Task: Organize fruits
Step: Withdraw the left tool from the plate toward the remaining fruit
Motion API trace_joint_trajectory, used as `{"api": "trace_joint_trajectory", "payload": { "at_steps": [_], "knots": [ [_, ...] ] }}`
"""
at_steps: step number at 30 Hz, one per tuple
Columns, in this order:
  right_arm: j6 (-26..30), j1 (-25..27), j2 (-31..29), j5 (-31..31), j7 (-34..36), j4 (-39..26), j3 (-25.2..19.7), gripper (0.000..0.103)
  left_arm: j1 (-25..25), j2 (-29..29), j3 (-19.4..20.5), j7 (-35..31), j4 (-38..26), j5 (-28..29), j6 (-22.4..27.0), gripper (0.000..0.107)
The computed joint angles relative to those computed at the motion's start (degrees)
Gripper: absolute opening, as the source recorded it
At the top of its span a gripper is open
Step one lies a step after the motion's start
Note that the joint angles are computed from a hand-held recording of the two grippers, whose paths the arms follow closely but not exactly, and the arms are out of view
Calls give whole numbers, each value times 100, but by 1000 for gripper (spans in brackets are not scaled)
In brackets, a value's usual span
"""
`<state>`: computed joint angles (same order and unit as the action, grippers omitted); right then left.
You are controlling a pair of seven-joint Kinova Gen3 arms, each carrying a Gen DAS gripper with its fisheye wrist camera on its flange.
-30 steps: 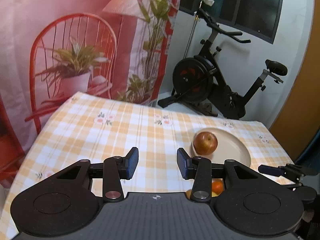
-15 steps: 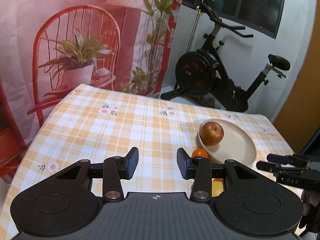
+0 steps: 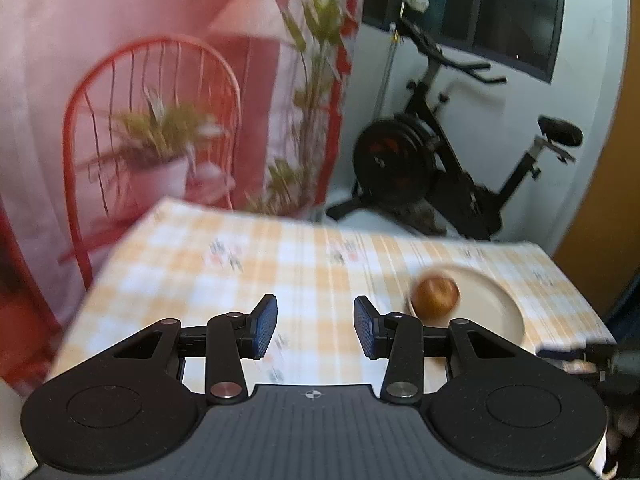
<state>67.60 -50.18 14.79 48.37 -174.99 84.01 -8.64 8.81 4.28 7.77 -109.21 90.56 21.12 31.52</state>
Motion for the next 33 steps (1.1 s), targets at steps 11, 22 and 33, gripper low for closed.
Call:
{"api": "trace_joint_trajectory", "payload": {
  "at_steps": [11, 22, 33],
  "knots": [
    [-873, 408, 120, -661, 446, 105, 125, 35, 56, 514, 129, 144, -523, -246, 336, 45],
    [-1565, 664, 66, -1073, 647, 374, 231, 35, -125, 1232, 338, -303, -781, 437, 1510, 39],
    [-1812, 686, 1, -971, 531, 553, 277, 34, 147, 1560, 336, -9, -1226, 103, 1902, 36]
  ]
}}
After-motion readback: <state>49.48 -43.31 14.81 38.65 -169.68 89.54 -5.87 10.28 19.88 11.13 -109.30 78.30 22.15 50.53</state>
